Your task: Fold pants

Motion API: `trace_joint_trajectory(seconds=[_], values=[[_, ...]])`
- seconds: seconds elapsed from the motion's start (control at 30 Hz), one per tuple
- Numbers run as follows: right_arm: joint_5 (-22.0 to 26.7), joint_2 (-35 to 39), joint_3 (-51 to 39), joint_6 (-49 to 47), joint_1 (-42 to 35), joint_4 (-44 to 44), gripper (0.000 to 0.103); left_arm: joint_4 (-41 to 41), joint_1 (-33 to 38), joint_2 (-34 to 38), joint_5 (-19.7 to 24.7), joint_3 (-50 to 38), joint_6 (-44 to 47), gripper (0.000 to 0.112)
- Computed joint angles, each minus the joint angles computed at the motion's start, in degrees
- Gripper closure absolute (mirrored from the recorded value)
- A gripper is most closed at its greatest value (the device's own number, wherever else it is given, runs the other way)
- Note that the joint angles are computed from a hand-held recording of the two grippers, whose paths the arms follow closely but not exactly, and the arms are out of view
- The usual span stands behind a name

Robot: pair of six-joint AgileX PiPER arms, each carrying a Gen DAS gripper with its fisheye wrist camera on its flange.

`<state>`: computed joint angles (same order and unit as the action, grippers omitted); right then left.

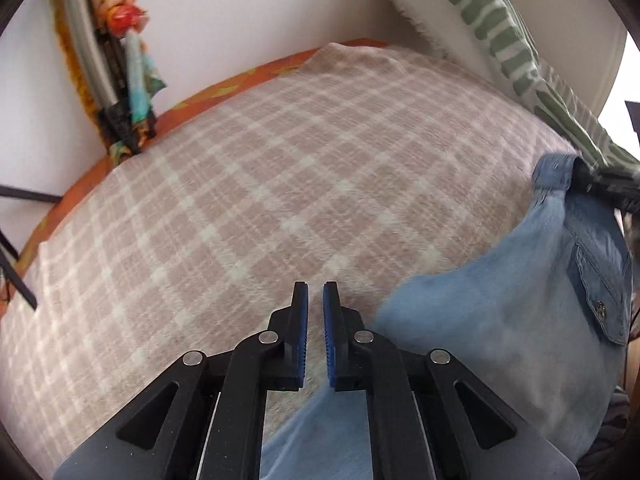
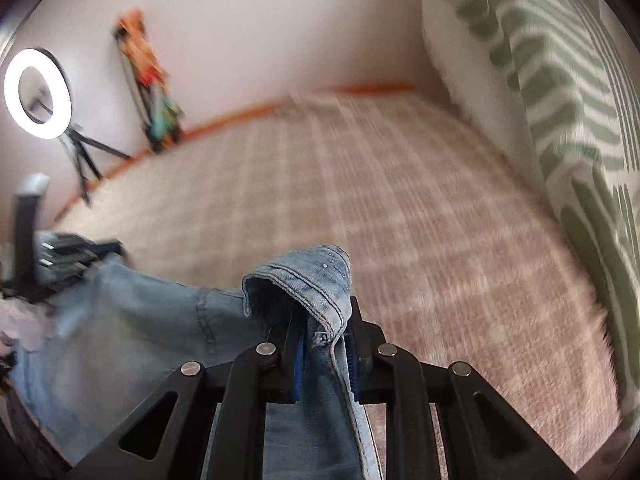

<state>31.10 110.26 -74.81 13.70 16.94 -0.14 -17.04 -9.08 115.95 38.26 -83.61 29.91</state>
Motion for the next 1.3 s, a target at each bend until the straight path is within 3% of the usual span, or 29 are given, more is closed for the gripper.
trace_joint_trajectory(seconds=[0.07, 0.17, 0.27, 0.33, 0.43, 0.53, 0.6, 0.7, 0.8, 0.97, 1.03, 1.1, 1.13, 1.2, 1.3], values=[[0.7, 2.2, -1.1, 3.0, 0.6, -2.9, 0.083, -2.1, 2.6, -2.1, 1.5, 0.7, 2.3, 0.093], [2.7, 1.7, -2.0, 8.3, 1.2, -8.2, 0.067, -5.8, 8.5, -6.2, 4.7, 1.1, 7.5, 0.080], [4.4, -1.1, -1.7, 11.1, 1.5, -11.4, 0.067, -10.1, 16.3, -9.8, 11.2, -0.2, 11.6, 0.068], [4.3, -3.5, -0.9, 13.8, 2.3, -14.3, 0.063, -12.1, 21.4, -13.0, 14.6, 0.5, 14.0, 0.067], [2.4, -6.8, -0.4, 10.5, 3.6, -11.5, 0.062, -13.4, 28.0, -16.7, 18.8, 0.8, 16.0, 0.063], [1.4, -6.0, -3.5, -1.8, 5.1, 0.6, 0.043, -14.7, 34.3, -19.9, 22.1, 1.4, 16.8, 0.060], [1.9, -3.2, -7.3, -10.8, 6.4, 9.3, 0.033, -15.8, 39.0, -22.0, 24.5, 2.1, 17.9, 0.060], [5.8, 4.8, -17.2, -17.3, 9.4, 14.4, 0.029, -15.8, 45.5, -25.3, 26.9, 3.3, 20.7, 0.060], [12.2, 13.6, -28.9, -18.6, 11.8, 15.0, 0.028, -15.4, 53.0, -27.5, 29.6, 3.7, 24.1, 0.060], [25.9, 30.4, -52.1, -16.8, 13.7, 11.4, 0.027, -13.3, 63.9, -27.4, 30.1, 4.3, 27.8, 0.060], [27.3, 33.3, -55.7, -17.4, 13.8, 13.5, 0.032, -12.7, 67.3, -26.2, 30.1, 3.9, 28.6, 0.060], [26.3, 33.6, -55.4, -19.2, 14.1, 16.3, 0.081, -11.5, 70.5, -25.2, 28.6, 4.3, 29.4, 0.060], [26.8, 33.9, -55.9, -19.1, 14.5, 17.0, 0.087, -11.0, 71.7, -24.6, 28.1, 4.1, 29.6, 0.060], [22.2, 30.5, -51.2, -17.4, 17.5, 11.4, 0.097, -10.3, 74.4, -22.7, 27.7, 3.2, 29.6, 0.060], [17.2, 26.5, -46.2, -15.1, 19.2, 5.2, 0.101, -9.0, 77.6, -19.9, 27.0, 1.5, 28.5, 0.060]])
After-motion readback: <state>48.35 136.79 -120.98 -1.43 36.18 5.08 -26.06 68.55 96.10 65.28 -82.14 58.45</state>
